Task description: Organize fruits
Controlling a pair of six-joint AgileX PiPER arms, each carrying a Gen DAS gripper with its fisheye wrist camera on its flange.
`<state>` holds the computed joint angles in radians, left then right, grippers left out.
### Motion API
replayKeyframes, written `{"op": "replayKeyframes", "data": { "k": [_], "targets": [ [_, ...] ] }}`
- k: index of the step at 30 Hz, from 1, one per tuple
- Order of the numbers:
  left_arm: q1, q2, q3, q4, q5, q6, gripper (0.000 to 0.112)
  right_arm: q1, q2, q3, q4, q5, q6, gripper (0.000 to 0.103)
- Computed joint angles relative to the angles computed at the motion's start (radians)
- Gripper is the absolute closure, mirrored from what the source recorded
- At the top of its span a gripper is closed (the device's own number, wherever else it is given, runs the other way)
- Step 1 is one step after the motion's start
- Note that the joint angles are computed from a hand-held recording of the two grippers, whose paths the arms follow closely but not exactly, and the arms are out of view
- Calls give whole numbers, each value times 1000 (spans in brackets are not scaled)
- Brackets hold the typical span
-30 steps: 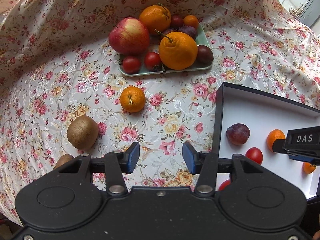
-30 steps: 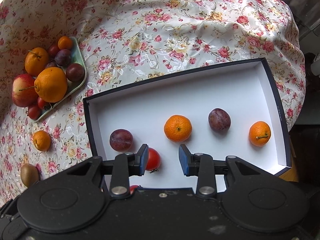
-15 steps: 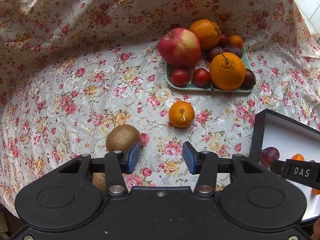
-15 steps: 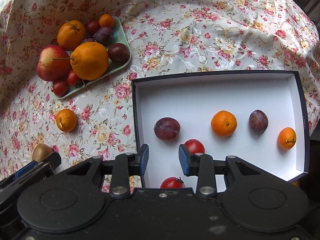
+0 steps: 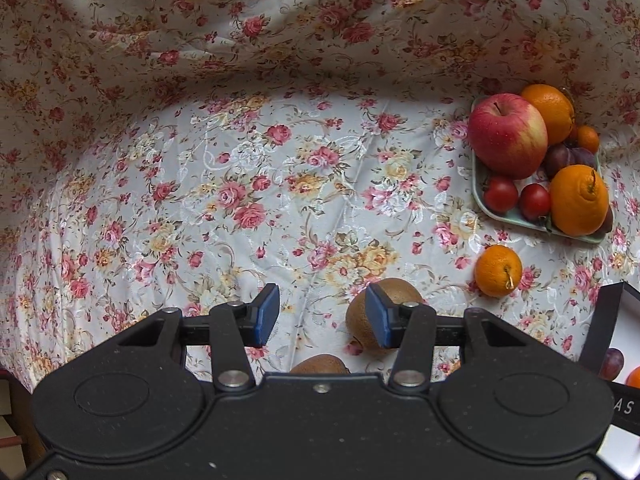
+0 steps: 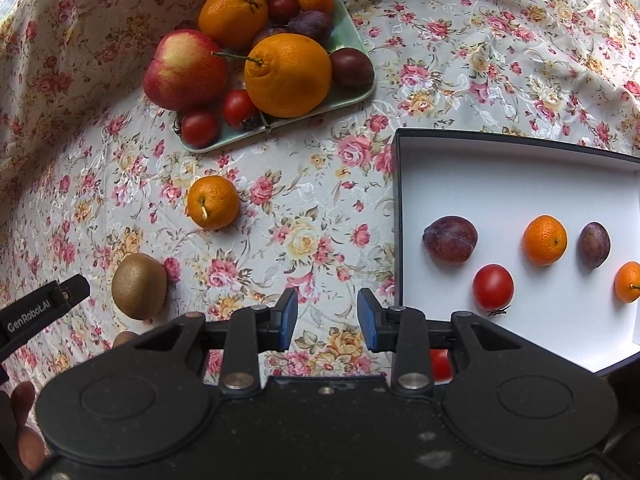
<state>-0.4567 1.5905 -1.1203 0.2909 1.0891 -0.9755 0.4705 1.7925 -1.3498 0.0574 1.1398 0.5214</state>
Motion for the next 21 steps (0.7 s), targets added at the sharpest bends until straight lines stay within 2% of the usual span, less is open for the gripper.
{"op": "replayKeyframes", "data": {
  "k": [4, 10, 13, 18, 21],
  "targets": [
    [8, -2, 8, 1, -5, 16, 57, 34, 27, -25, 4, -4, 17, 67],
    [3, -13, 28, 51, -6, -18, 56, 53, 29, -21, 3, -62, 69, 67],
    [3, -8, 39, 75, -2, -39, 56, 69, 14, -4, -38, -106, 133, 67],
    [18, -23, 67, 85, -20, -46, 56, 116, -47, 76, -189, -228, 370, 67],
    [14, -39, 89, 126, -32, -78, 56, 137, -74, 118, -263, -298, 455, 67]
  ]
}}
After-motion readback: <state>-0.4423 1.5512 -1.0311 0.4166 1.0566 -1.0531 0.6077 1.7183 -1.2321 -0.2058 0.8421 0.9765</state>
